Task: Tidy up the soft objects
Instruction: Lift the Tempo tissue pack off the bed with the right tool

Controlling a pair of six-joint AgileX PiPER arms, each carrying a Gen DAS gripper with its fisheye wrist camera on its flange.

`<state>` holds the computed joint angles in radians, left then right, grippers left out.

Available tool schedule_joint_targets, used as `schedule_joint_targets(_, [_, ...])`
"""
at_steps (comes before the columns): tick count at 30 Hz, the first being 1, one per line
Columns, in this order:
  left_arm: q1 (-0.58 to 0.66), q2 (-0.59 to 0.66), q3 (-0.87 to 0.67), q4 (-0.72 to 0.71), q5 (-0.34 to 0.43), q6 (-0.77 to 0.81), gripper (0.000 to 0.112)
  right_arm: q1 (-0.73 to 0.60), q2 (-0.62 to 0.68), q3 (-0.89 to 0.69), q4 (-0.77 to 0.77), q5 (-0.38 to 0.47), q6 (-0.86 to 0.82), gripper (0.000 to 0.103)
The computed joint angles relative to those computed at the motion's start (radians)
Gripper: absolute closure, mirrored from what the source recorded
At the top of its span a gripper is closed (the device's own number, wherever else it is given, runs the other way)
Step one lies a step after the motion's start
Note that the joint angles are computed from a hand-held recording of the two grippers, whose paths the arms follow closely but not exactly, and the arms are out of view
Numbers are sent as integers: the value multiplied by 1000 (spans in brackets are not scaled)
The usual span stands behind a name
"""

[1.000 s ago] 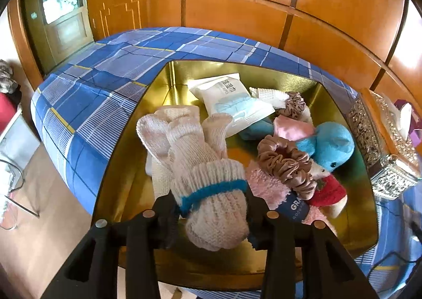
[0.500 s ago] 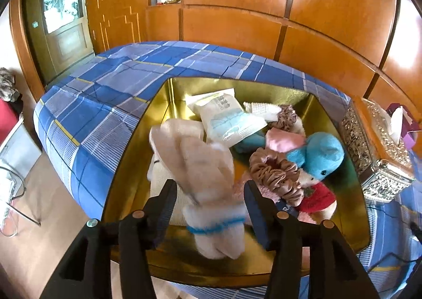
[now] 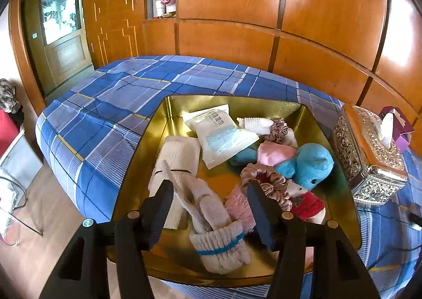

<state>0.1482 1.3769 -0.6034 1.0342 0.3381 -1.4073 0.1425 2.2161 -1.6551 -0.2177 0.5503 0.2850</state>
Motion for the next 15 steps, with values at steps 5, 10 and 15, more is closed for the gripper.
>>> schedule_joint_targets(5, [-16, -7, 4, 39, 17, -38, 53, 1, 41, -85, 23, 58, -23, 50])
schedule_joint_targets(10, [-13, -15, 6, 42, 11, -36, 51, -5, 96, -215, 89, 161, -88, 51])
schedule_joint_targets(15, [-26, -20, 6, 41, 12, -29, 50, -17, 193, -431, 191, 324, -156, 51])
